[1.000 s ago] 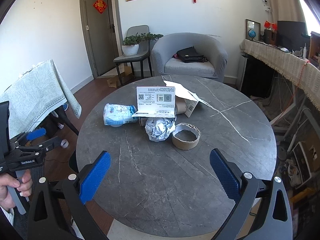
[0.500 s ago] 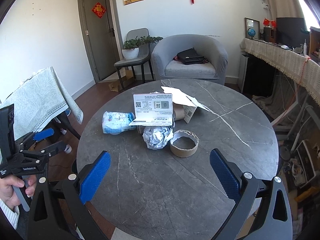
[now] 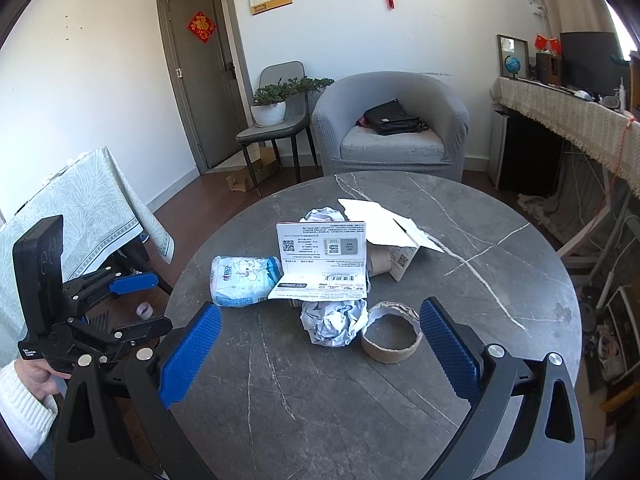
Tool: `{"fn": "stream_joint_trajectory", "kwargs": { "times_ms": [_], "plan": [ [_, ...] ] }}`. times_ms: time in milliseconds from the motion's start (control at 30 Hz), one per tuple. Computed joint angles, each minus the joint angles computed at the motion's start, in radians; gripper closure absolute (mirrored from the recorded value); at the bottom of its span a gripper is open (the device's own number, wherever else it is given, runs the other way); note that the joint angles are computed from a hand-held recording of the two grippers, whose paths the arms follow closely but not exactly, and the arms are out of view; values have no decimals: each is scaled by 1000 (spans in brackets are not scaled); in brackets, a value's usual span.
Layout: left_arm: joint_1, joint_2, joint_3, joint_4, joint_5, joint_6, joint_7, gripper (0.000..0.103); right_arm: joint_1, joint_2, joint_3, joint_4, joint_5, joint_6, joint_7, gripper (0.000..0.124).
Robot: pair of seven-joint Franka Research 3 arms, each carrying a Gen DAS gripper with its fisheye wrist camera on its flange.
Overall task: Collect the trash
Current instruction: 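Grasp the white plastic pack with the left tool while the right tool grasps the white barcode card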
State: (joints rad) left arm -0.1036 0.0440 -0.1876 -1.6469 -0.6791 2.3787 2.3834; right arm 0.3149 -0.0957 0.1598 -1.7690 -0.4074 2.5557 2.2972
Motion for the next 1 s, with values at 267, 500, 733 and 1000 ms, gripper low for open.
{"fn": "stream_joint_trajectory", "kwargs": {
  "times_ms": [267, 500, 733, 1000],
  "plan": [
    [22, 106, -28, 139, 2, -92, 52, 23, 30, 83, -23, 91, 32, -34, -61, 24],
    [34, 190, -64, 239, 37, -129, 29, 24, 46, 139, -52, 156, 92, -43, -110, 24],
    [33, 260, -96, 330, 93, -156, 18, 24, 70, 210, -79, 238, 112, -79, -139, 24],
    [34, 329, -124, 425, 130, -202, -22, 39, 96, 273, -112, 317, 94, -134, -130, 24]
  ]
}}
